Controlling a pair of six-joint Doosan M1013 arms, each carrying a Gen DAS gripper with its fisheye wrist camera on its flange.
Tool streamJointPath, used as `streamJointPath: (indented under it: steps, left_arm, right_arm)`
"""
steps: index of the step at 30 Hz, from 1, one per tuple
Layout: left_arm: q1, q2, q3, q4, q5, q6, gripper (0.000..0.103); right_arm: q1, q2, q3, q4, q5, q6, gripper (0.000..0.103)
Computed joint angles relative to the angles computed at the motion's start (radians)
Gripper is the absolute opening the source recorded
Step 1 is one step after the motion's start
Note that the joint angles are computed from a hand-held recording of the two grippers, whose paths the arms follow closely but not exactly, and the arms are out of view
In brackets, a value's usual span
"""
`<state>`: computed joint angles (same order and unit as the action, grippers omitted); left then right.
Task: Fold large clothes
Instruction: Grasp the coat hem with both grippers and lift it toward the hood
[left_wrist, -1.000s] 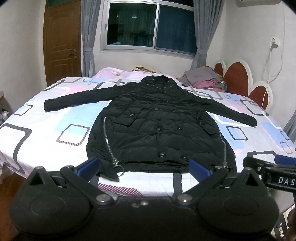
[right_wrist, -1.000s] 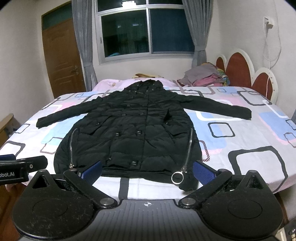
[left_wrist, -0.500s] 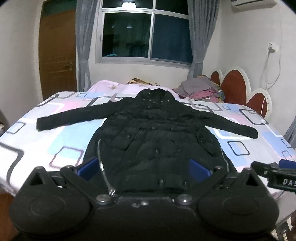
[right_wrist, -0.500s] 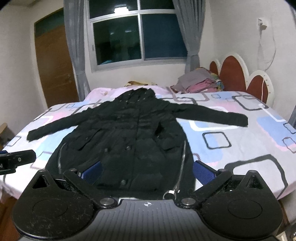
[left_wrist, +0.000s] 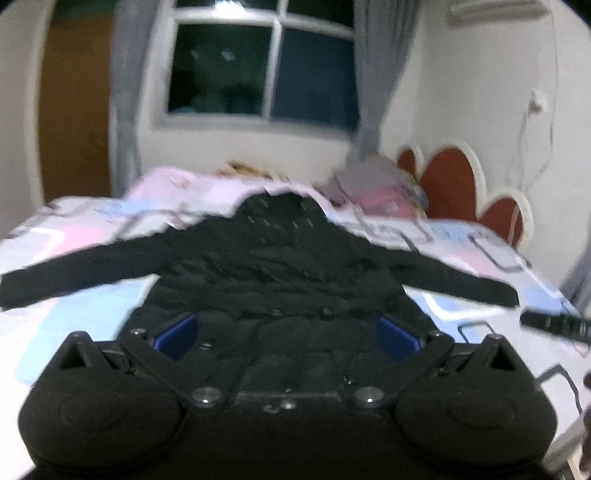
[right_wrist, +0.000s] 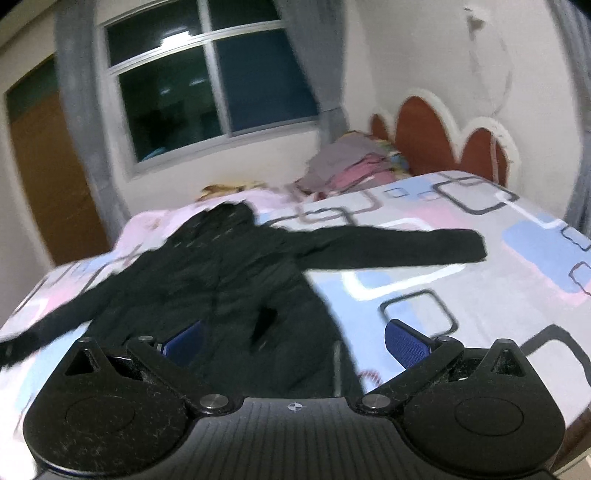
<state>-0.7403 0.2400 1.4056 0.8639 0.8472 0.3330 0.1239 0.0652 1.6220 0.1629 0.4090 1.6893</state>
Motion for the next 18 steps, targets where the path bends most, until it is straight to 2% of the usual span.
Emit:
streamJointPath:
  steps: [2,4,7,13,14,15,18]
  left_arm:
    - [0.028,0.032,-0.039,-0.038,-0.005,0.052,0.103]
    - [0.058,0.057,-0.062,-0.051,-0.053,0.079,0.103]
    - [0.09,0.102,-0.108,-0.088,-0.09,0.126,0.101]
    - [0.122,0.207,-0.23,-0.086,-0.08,0.125,0.1]
    - [0.126,0.232,-0.262,-0.091,-0.069,0.13,0.099]
    - [0.13,0.249,-0.285,-0.102,-0.061,0.137,0.096]
    - [0.145,0.32,-0.389,-0.171,-0.026,0.185,0.094]
  right_arm:
    - [-0.011,0.032,-0.031,-0.093,-0.01,0.117,0.103]
    - [-0.022,0.065,-0.06,-0.201,-0.016,0.232,0.103]
    - [-0.054,0.109,-0.102,-0.237,-0.008,0.299,0.103]
    - [-0.123,0.204,-0.181,-0.218,-0.03,0.326,0.101]
    - [-0.137,0.223,-0.198,-0.192,-0.028,0.31,0.079]
    - [-0.15,0.245,-0.22,-0.177,-0.012,0.312,0.064]
    - [-0.191,0.312,-0.276,-0.112,0.003,0.301,0.064]
